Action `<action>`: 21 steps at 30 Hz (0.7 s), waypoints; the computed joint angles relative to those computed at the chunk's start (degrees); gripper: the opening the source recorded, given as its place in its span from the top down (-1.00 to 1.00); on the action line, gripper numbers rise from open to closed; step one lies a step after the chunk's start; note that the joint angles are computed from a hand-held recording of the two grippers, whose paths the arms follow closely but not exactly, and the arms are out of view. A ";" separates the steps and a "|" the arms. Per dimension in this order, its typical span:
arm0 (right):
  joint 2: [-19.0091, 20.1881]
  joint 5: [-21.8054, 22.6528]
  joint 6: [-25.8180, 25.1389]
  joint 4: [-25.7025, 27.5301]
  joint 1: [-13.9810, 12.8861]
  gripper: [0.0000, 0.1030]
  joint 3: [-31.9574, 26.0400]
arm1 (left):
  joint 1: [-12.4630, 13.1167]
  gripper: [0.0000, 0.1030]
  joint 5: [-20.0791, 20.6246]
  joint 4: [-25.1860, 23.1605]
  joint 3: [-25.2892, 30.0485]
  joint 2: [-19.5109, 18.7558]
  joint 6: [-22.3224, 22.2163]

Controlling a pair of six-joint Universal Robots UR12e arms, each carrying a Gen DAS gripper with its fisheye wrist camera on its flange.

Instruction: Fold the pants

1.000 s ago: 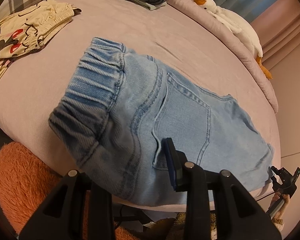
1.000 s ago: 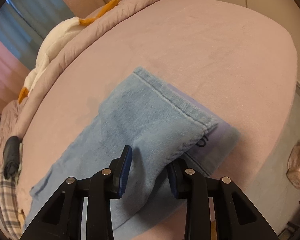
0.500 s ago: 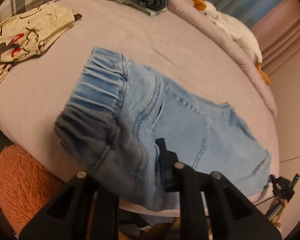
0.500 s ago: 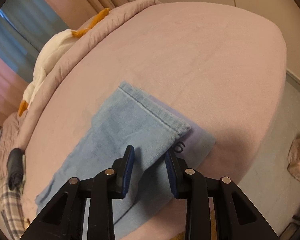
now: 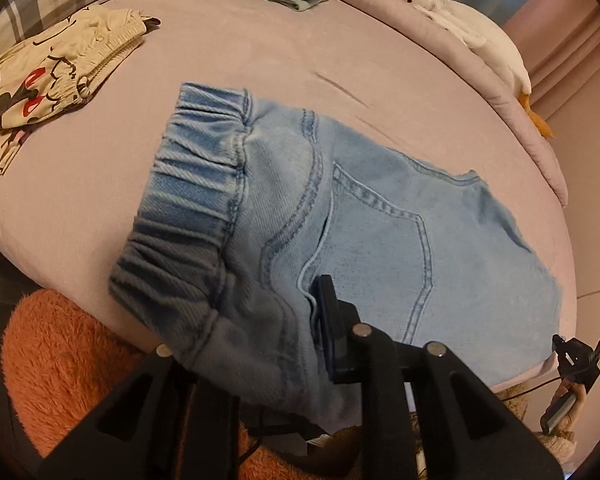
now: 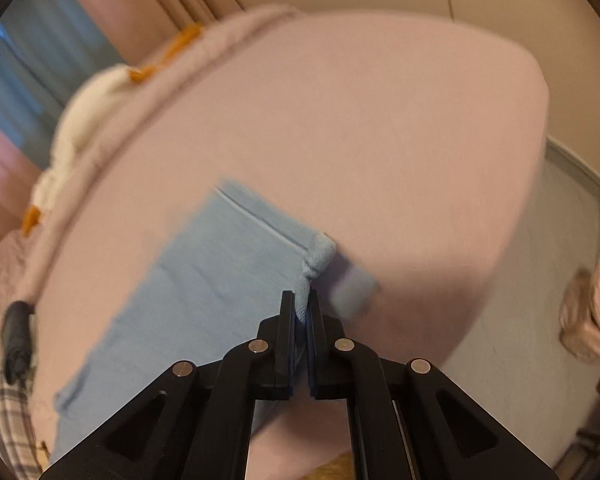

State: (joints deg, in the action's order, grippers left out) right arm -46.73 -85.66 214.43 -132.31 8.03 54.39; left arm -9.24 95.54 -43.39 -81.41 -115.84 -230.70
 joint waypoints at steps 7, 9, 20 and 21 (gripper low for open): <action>0.74 -2.93 -1.82 -0.02 0.79 0.90 -0.89 | -0.06 0.52 0.41 0.08 0.84 -0.99 -0.07; 0.65 -4.15 -2.24 -0.57 0.98 0.91 -0.55 | -0.16 0.51 0.55 -0.48 0.87 -0.81 -0.08; 0.78 -5.18 -2.82 -2.57 0.77 0.91 0.06 | -0.29 0.35 0.95 1.42 1.06 -1.45 -0.02; 0.73 -5.25 -2.84 -2.49 0.78 0.91 0.09 | -0.23 0.27 0.52 1.88 0.80 -1.34 0.32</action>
